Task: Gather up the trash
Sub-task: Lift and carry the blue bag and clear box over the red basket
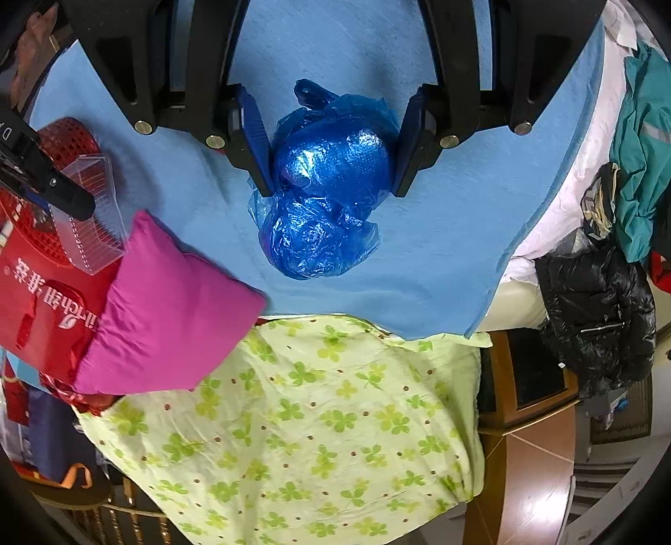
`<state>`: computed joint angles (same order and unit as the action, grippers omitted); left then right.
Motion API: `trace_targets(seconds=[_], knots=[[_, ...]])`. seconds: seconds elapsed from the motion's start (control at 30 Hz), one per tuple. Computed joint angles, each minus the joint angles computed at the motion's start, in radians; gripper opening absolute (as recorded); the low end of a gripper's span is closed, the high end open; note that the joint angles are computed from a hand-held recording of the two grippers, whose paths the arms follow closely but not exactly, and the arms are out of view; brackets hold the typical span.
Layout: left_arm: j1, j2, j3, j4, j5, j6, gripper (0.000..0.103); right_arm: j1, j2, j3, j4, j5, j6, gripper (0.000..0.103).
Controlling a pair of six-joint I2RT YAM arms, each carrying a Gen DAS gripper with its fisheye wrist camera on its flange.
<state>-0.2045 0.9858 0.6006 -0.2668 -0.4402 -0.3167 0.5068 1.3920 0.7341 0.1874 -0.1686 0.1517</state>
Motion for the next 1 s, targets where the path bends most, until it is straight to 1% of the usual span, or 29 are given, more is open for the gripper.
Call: trace_targets(seconds=[0.13, 0.57, 1.0], knots=[[-0.072, 0.005, -0.005, -0.010, -0.043, -0.019, 0.057, -0.026, -0.034, -0.033, 0.001, -0.021, -0.014, 0.051], [-0.203, 0.103, 0.039, 0.005, -0.109, -0.051, 0.057, -0.135, -0.036, -0.040, -0.025, -0.124, -0.026, 0.051], [-0.263, 0.172, 0.076, -0.002, -0.159, -0.073, 0.057, -0.163, -0.062, -0.069, -0.029, -0.138, -0.061, 0.051]])
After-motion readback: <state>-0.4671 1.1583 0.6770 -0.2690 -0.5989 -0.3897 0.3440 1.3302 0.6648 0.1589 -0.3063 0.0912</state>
